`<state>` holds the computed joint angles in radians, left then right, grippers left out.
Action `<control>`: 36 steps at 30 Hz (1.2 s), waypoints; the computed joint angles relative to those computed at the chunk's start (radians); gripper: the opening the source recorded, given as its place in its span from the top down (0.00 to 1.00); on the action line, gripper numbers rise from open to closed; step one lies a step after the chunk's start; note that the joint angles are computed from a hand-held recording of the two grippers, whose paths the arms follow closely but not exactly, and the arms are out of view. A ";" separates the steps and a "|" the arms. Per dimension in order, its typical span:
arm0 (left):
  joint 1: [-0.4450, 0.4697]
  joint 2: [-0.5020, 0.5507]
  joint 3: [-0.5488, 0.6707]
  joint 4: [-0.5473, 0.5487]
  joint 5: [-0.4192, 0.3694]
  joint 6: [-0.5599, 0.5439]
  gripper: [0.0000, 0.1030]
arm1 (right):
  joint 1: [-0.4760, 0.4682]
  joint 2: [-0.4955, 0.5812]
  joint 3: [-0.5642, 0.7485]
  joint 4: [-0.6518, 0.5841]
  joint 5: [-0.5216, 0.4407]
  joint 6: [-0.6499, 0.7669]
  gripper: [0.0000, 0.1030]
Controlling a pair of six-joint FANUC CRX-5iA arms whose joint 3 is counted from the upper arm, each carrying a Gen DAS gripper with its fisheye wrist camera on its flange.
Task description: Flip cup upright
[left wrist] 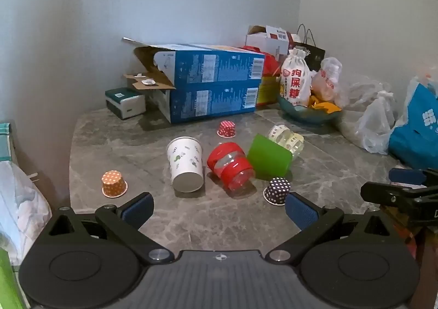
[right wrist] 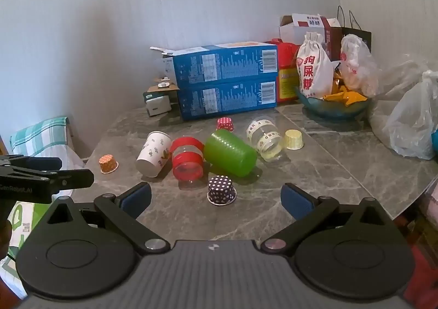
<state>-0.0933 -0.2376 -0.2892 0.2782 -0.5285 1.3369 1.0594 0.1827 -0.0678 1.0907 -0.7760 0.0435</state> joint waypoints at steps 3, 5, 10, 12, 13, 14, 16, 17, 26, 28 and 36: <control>0.001 -0.005 -0.015 0.022 0.020 -0.024 0.00 | 0.001 -0.007 -0.003 -0.016 0.008 0.011 0.01; 0.012 -0.001 -0.021 0.034 0.013 -0.021 0.00 | 0.003 -0.011 -0.006 -0.020 0.017 0.014 0.01; 0.014 0.007 0.001 -0.003 -0.011 0.016 0.00 | -0.004 -0.004 0.001 -0.016 0.024 0.011 0.01; -0.002 0.014 0.024 -0.053 -0.028 0.076 0.00 | 0.001 0.004 0.017 -0.022 0.016 0.011 0.01; -0.003 0.014 0.026 -0.058 -0.029 0.081 0.00 | 0.003 0.002 0.017 -0.026 0.018 0.010 0.01; -0.003 0.013 0.024 -0.057 -0.027 0.080 0.00 | 0.004 0.006 0.024 -0.032 0.016 0.015 0.01; -0.003 0.012 0.022 -0.058 -0.025 0.081 0.00 | -0.007 0.001 0.016 -0.038 0.033 0.020 0.01; -0.002 0.014 0.028 -0.055 -0.031 0.078 0.00 | -0.007 -0.001 0.013 -0.039 0.035 0.022 0.01; -0.004 0.016 0.031 -0.054 -0.042 0.076 0.00 | -0.004 -0.004 0.017 -0.066 0.035 0.029 0.01; -0.007 0.013 0.029 -0.061 -0.038 0.087 0.00 | -0.004 -0.003 0.021 -0.073 0.035 0.032 0.01; -0.010 0.020 0.043 -0.077 -0.055 0.111 0.00 | -0.007 -0.006 0.016 -0.076 0.046 0.033 0.01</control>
<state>-0.1031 -0.2179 -0.2459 0.2008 -0.5835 1.4481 1.0520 0.1768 -0.0521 1.0147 -0.7300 0.0761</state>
